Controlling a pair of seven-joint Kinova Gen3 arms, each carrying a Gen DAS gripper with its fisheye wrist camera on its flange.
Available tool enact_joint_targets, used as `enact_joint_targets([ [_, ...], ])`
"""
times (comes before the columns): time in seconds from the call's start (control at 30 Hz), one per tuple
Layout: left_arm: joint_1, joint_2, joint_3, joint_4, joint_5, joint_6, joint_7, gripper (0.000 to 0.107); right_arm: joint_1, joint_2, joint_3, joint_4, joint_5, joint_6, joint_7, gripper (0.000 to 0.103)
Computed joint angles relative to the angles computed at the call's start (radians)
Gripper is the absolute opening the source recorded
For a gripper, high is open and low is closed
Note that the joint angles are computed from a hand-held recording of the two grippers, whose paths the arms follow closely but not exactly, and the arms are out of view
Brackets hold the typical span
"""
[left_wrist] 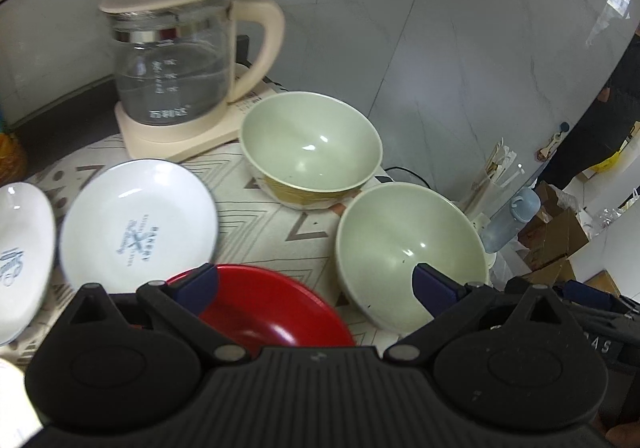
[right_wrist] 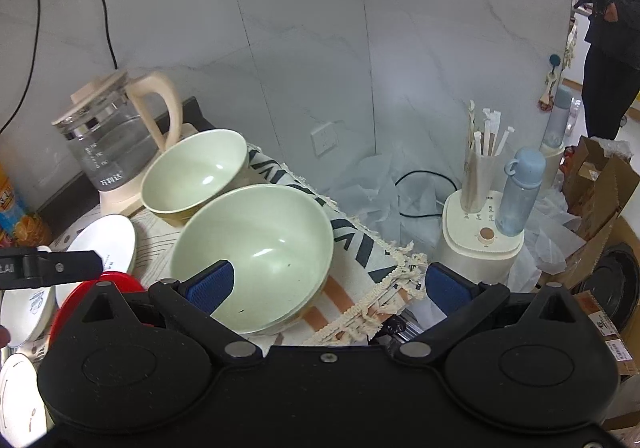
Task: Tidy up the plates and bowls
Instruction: 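Move both tools toward the large pale green bowl, then close both tools on the rim of the large pale green bowl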
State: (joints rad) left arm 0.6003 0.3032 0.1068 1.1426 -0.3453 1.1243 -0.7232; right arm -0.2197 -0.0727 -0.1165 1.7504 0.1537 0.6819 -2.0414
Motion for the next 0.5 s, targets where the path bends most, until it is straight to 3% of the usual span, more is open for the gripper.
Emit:
enact_joint_targets([
  [0.13, -0.001, 0.042, -0.005, -0.030, 0.012, -0.006, 0.001, 0.099, 0.006, 0.032, 0.025, -0.012, -0.049, -0.006, 0.084, 0.103],
  [0.23, -0.002, 0.081, -0.012, -0.067, 0.026, 0.010, -0.008, 0.090, 0.019, 0.054, 0.045, -0.019, -0.126, -0.016, 0.163, 0.101],
  [0.37, -0.009, 0.121, -0.023, -0.109, 0.056, 0.034, -0.018, 0.070, 0.041, 0.089, 0.061, -0.041, -0.222, -0.008, 0.264, 0.085],
  [0.5, -0.019, 0.145, -0.030, -0.134, 0.085, 0.036, -0.031, 0.059, 0.066, 0.122, 0.065, -0.059, -0.309, 0.010, 0.349, 0.073],
])
